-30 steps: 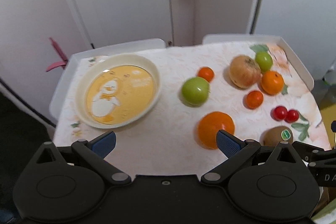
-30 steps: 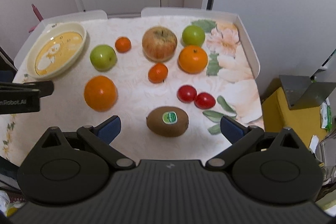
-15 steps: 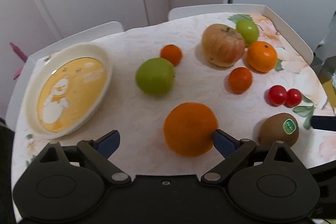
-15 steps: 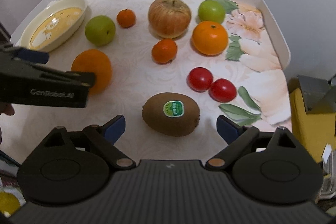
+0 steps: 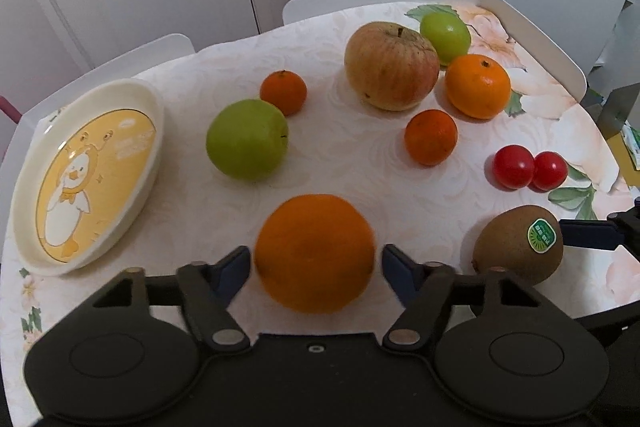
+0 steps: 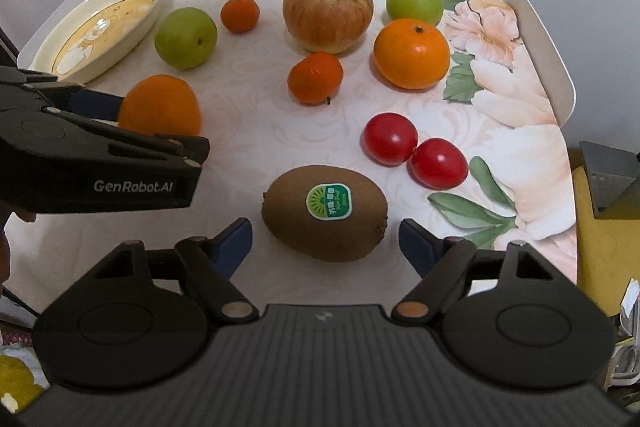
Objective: Organize fruits
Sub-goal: 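Grasp the large orange with the left gripper while the right gripper grasps the kiwi, then carry the orange and kiwi into the duck bowl and open both grippers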
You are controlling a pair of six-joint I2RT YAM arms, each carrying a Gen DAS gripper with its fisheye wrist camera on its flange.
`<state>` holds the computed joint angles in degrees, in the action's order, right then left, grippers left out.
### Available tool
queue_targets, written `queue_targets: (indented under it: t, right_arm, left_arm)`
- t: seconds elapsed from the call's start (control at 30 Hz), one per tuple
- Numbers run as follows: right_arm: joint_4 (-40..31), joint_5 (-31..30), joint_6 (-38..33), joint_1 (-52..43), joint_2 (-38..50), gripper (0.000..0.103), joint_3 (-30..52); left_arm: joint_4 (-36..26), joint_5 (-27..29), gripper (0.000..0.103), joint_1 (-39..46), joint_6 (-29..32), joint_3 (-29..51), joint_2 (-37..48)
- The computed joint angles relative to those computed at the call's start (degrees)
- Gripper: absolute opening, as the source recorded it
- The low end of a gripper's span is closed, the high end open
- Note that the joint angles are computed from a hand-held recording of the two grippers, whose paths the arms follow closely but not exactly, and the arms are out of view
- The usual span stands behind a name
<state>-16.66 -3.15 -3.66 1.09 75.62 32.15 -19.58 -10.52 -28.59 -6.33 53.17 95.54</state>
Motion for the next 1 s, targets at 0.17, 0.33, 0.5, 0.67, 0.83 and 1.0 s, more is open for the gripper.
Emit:
queue_targets:
  t: [0.17,0.33,0.5,0.67,0.83,1.0]
  right_arm:
    - [1.5,-0.6,0.3,-0.2,1.1,0.090,-0.1]
    - [2.9,0.3,-0.2,0.7,1.6,0.082,-0.1]
    - [3.2,0.0,-0.3,0.5,2.2,0.081,0.4]
    - [2.6,0.1,-0.2,1.0,1.6,0.080,1.1]
    - [0.6,-0.3,-0.6,1.6,0.1,0.080,2.9]
    - [-2.9,-1.4,-2.8,2.1,-1.1,0.080,7.5]
  left_arm:
    - [1.0,0.9,0.066,0.9,0.1,-0.8,-0.5]
    - [1.4,0.0,0.066,0.4,0.4,-1.7,-1.2]
    - [1.4,-0.1,0.066,0.8,0.1,-2.5,-2.3]
    - [0.3,-0.7,0.066,1.7,-1.0,-3.2,-4.4]
    - [-2.2,-2.1,0.066,2.4,-2.9,-3.2,-8.1]
    - [-6.7,-4.4,0.066,3.8,-4.3,-1.7,-12.3]
